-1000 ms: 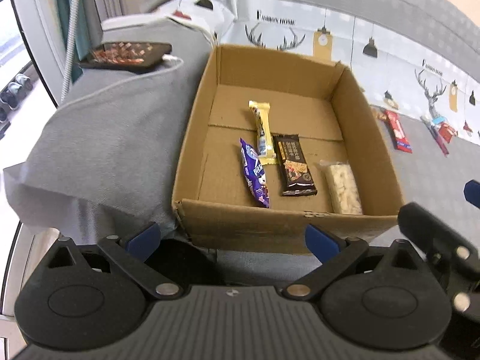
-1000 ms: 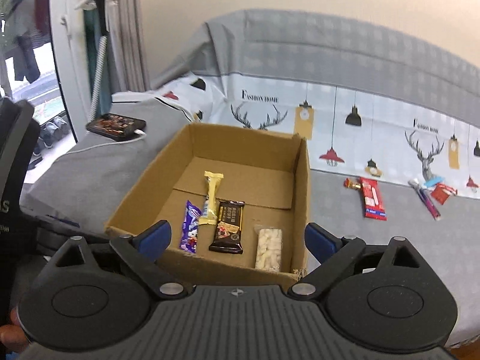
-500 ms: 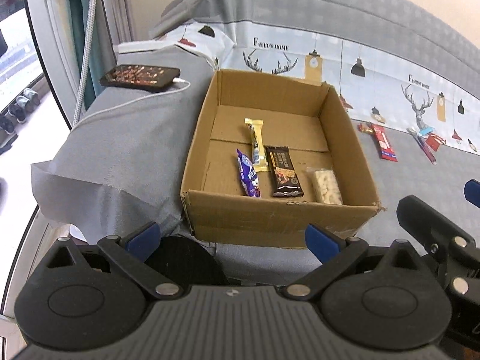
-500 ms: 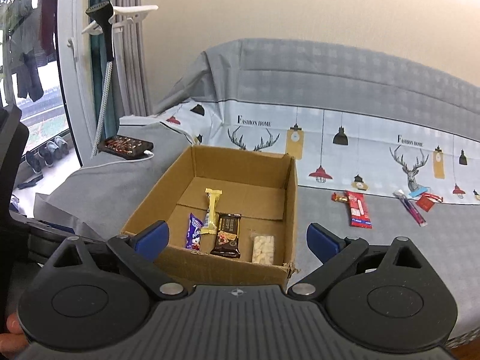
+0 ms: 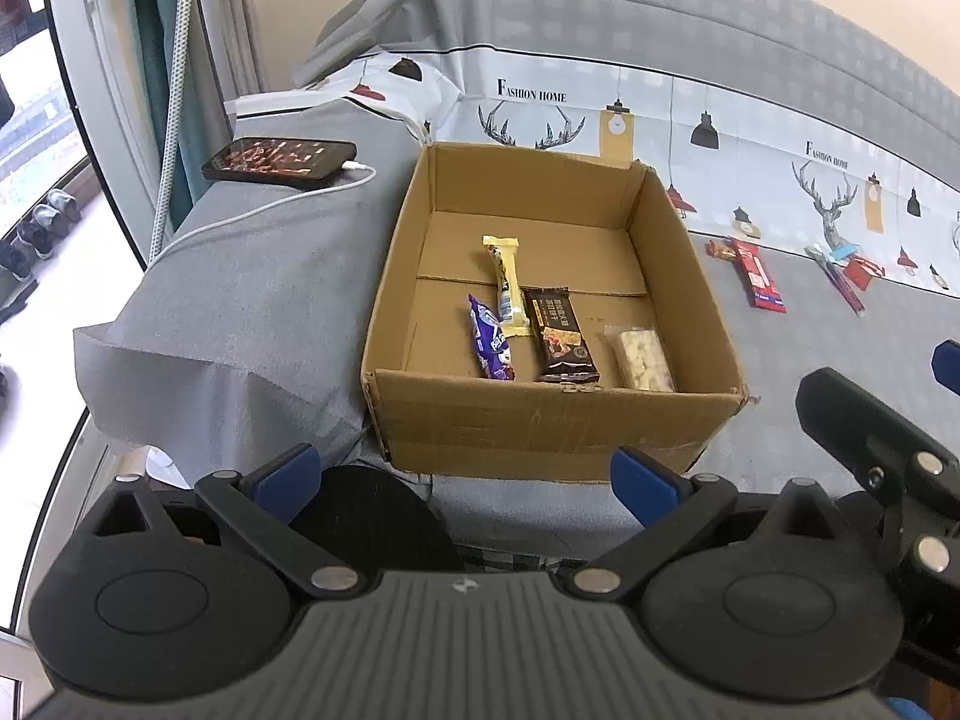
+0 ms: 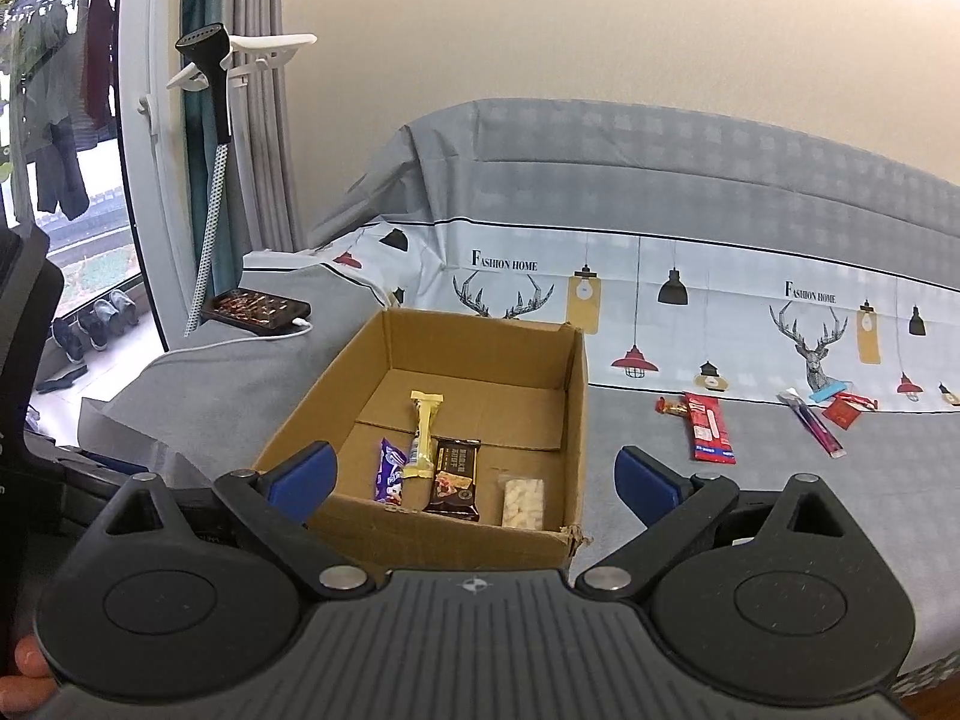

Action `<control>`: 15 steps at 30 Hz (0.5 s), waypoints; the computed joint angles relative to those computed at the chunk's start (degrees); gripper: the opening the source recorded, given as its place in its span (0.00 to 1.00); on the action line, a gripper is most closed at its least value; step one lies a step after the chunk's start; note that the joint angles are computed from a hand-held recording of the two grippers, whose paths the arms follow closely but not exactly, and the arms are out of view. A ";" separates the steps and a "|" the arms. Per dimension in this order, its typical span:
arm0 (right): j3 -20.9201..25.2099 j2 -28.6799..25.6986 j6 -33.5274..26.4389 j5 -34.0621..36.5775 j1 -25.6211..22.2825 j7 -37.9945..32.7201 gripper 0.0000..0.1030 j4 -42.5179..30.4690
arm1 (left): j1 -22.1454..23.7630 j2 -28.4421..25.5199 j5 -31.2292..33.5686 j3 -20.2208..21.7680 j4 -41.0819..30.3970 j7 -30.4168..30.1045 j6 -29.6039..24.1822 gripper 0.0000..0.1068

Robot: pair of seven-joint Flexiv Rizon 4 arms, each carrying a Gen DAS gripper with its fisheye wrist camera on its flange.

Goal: Organize snacks

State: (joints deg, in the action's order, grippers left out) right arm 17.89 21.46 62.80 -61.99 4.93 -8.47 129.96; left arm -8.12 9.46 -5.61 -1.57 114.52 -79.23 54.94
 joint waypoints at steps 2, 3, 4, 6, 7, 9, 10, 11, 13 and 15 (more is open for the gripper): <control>0.16 -0.03 -0.26 0.04 0.03 0.18 0.96 -0.06 | -0.06 -0.02 -0.10 0.04 0.05 0.25 0.12 0.96; 0.18 -0.04 -0.34 0.12 0.06 0.22 0.96 -0.06 | -0.05 -0.02 -0.04 0.04 0.05 0.30 0.07 0.96; 0.12 -0.04 -0.40 0.30 0.12 0.13 0.96 -0.05 | -0.05 -0.02 -0.05 0.03 0.03 0.35 -0.05 0.96; 0.10 -0.07 -0.53 0.67 0.23 0.03 0.96 -0.03 | -0.03 -0.09 0.03 0.01 -0.01 0.42 -0.27 0.96; 0.11 -0.14 -0.61 0.89 0.30 -0.03 0.96 -0.04 | 0.00 -0.23 0.08 -0.03 -0.12 0.43 -0.38 0.96; 0.00 -0.26 -0.62 1.21 0.40 -0.31 0.96 -0.11 | 0.03 -0.36 0.12 -0.03 -0.19 0.40 -0.47 0.96; 0.01 -0.30 -0.61 1.25 0.40 -0.35 0.96 -0.12 | 0.03 -0.41 0.15 -0.05 -0.26 0.36 -0.54 0.96; 0.00 -0.35 -0.57 1.27 0.41 -0.41 0.97 -0.13 | 0.03 -0.45 0.17 -0.06 -0.31 0.34 -0.57 0.96; 0.03 -0.46 -0.65 1.34 0.44 -0.48 0.97 -0.20 | 0.01 -0.52 0.09 -0.04 -0.35 0.39 -0.66 0.96; 0.04 -0.49 -0.75 1.52 0.51 -0.51 0.97 -0.22 | 0.00 -0.64 0.20 -0.10 -0.47 0.33 -0.92 0.96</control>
